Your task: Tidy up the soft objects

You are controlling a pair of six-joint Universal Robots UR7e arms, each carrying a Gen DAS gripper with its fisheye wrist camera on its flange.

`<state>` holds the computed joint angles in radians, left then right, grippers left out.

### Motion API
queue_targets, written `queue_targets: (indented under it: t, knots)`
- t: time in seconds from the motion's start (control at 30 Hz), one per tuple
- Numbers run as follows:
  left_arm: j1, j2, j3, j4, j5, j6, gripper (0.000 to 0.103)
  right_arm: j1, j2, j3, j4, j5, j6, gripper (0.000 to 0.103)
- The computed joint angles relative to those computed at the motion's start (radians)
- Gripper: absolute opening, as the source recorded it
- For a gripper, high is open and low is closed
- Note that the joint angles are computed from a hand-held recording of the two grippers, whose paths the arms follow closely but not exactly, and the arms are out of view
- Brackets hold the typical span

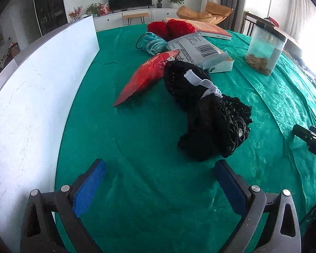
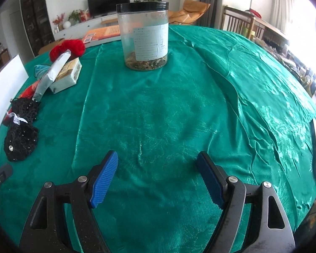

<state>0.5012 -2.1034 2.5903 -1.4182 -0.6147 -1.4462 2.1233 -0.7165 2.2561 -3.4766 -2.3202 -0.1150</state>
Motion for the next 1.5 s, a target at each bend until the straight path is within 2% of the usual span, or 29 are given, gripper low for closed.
queue_targets:
  t: [0.37,1.5]
  knots:
    - [-0.019,-0.017,0.001,0.029,-0.002,-0.018,0.103,0.0,0.004,0.003,-0.009,-0.001,0.0,0.086]
    - [-0.016,-0.015,0.002,0.024,0.001,-0.014,0.103,0.001,0.008,-0.001,-0.009,-0.001,-0.001,0.086]
